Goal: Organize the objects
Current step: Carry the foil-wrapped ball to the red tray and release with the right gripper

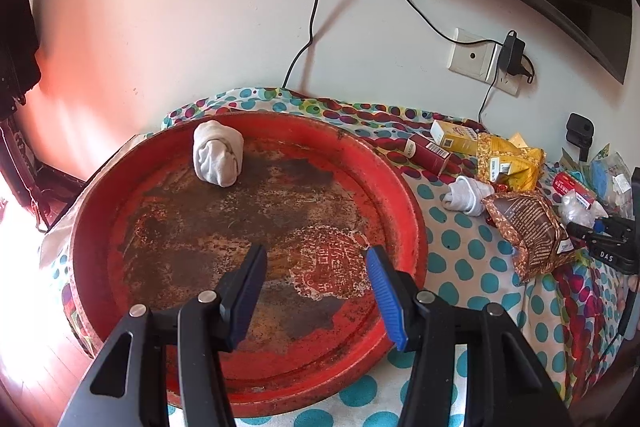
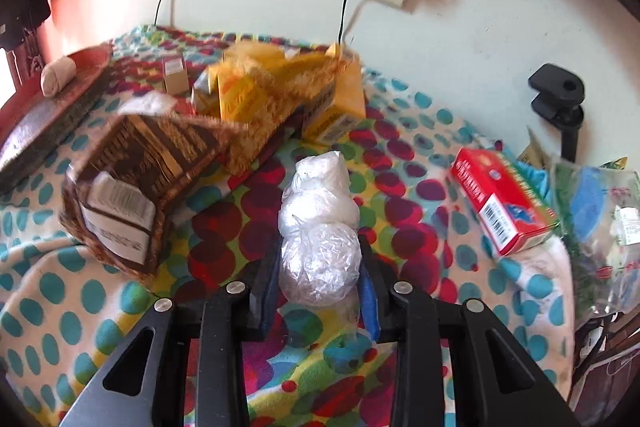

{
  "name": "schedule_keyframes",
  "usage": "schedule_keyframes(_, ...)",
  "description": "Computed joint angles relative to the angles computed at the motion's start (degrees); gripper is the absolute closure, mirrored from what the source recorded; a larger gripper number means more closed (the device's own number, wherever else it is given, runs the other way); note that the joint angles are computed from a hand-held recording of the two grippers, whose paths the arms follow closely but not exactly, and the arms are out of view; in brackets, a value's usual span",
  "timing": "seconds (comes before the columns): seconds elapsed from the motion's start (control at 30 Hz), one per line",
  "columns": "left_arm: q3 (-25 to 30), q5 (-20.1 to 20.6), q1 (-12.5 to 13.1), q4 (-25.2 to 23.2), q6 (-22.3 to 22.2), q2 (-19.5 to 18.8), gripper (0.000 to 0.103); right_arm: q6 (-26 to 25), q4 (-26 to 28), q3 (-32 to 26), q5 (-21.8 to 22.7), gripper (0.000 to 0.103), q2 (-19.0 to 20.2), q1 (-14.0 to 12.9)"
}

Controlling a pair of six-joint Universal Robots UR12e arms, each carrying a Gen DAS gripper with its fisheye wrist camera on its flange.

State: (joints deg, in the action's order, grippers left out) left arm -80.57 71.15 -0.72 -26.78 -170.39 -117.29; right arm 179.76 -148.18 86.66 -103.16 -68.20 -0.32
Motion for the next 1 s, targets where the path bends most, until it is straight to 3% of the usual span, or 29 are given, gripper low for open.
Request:
schedule_keyframes(0.17, 0.1, -0.3, 0.3, 0.1, -0.9, 0.0, 0.05, 1.2, -1.9, -1.6, 1.3, 0.071, -1.0, 0.6)
schedule_keyframes(0.33, 0.3, 1.0, 0.5, 0.5, -1.6, 0.0, 0.05, 0.6, -1.0, -7.5, 9.6, 0.071, 1.0, 1.8)
schedule_keyframes(0.43, 0.6, 1.6, 1.0, 0.9, -3.1, -0.1, 0.05, -0.1, 1.5, -13.1, 15.2, 0.071, 4.1, 3.2)
schedule_keyframes(0.6, 1.1, 2.4, 2.1, 1.6, -6.7, -0.4, 0.05, -1.9, 9.6, -24.4, 22.5, 0.071, 11.7, 6.0)
schedule_keyframes(0.7, 1.5, 1.9, 2.7, 1.3, -9.1, -0.7, 0.05, -2.7, 16.4, -33.3, 24.0, 0.071, 17.4, 7.6)
schedule_keyframes(0.9, 1.8, 5.1, 2.8, 1.8, -10.0, -1.0, 0.05, -4.2, 30.4, -54.4, 20.8, 0.07, 30.2, 10.3)
schedule_keyframes(1.0, 2.0, 4.4, 3.0, 0.9, -10.4, -1.2, 0.05, -3.7, 37.7, -65.8, 20.2, 0.07, 36.6, 10.7)
